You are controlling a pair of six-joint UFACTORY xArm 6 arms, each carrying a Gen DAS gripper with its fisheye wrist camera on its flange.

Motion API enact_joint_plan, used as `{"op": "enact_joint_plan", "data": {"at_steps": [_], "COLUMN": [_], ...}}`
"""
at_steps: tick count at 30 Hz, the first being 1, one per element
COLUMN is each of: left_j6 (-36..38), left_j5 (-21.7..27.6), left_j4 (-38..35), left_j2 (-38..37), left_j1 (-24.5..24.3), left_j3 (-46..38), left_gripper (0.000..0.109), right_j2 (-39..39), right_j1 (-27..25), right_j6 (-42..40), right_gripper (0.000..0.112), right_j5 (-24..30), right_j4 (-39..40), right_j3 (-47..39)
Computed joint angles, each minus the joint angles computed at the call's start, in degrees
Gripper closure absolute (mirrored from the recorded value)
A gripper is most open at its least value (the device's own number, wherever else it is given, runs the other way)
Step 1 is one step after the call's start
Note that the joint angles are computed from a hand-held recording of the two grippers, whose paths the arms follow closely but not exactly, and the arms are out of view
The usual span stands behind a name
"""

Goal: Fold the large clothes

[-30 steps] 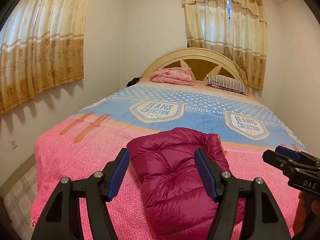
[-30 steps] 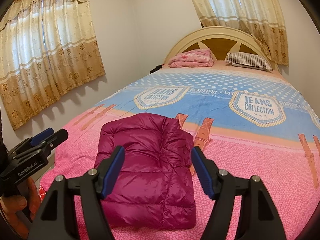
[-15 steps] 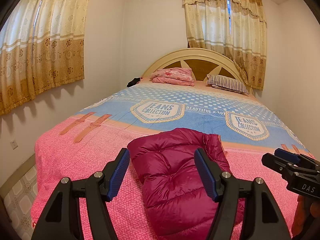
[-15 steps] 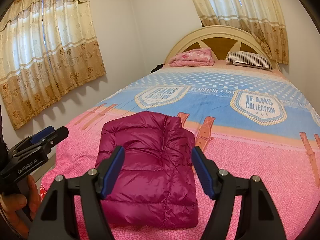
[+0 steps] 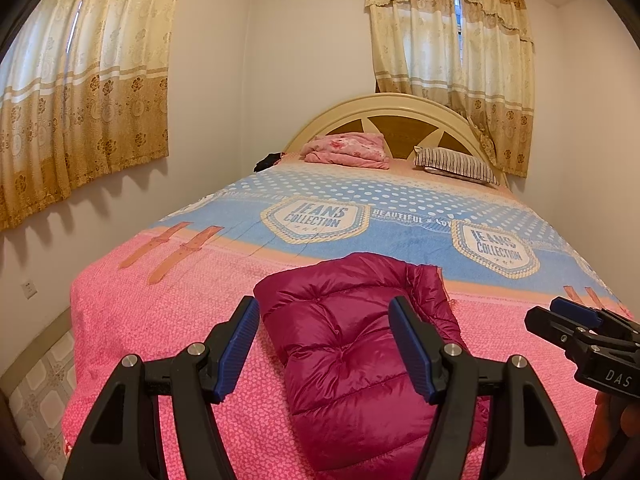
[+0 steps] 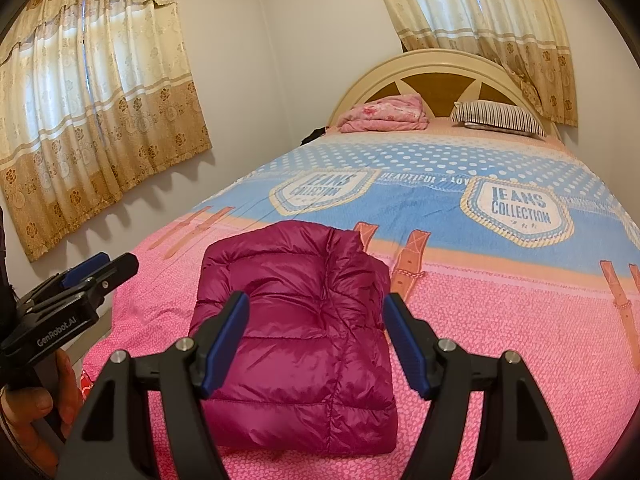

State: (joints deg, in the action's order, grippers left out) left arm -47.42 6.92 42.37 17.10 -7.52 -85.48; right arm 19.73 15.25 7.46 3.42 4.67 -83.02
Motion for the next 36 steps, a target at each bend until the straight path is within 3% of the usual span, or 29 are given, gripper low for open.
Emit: {"op": "enact_joint_plan", "data": {"at_steps": [7, 9, 11, 29, 36], "left_j6": [-3.09, -0.59, -4.61, -4.32, -15.73], "left_j5": [0.87, 0.53, 1.43, 1.90, 3.24], "left_j4": [2.51, -0.08, 3.90, 2.97, 17.37], "left_j2": [0.25, 0.35, 0.47, 0.73, 0.47], "left_j1": [0.02, 0.01, 0.08, 0.40, 0.50], "left_j3": [-0.81, -0.68, -1.40, -1.75, -2.54], "left_gripper": [0.024, 0.023, 0.023, 0.015, 0.013], "right_j2": [-0.24, -0.39, -0.39, -0.27, -0.25], "right_j1": [0.07, 0.15, 0.19, 0.70, 0.75], "right_j6": [1.45, 1.18, 1.43, -1.53, -2.03], "right_gripper": [0.040, 0.039, 0.038, 0.038, 0.038], "right_j5": [-0.76, -0.99, -1.07, -1.04, -1.06], "right_j4": [-1.34, -1.00, -1.21, 2.06, 2.79], "right_j3": [0.33, 0.44, 0.33, 0.12, 0.46]}}
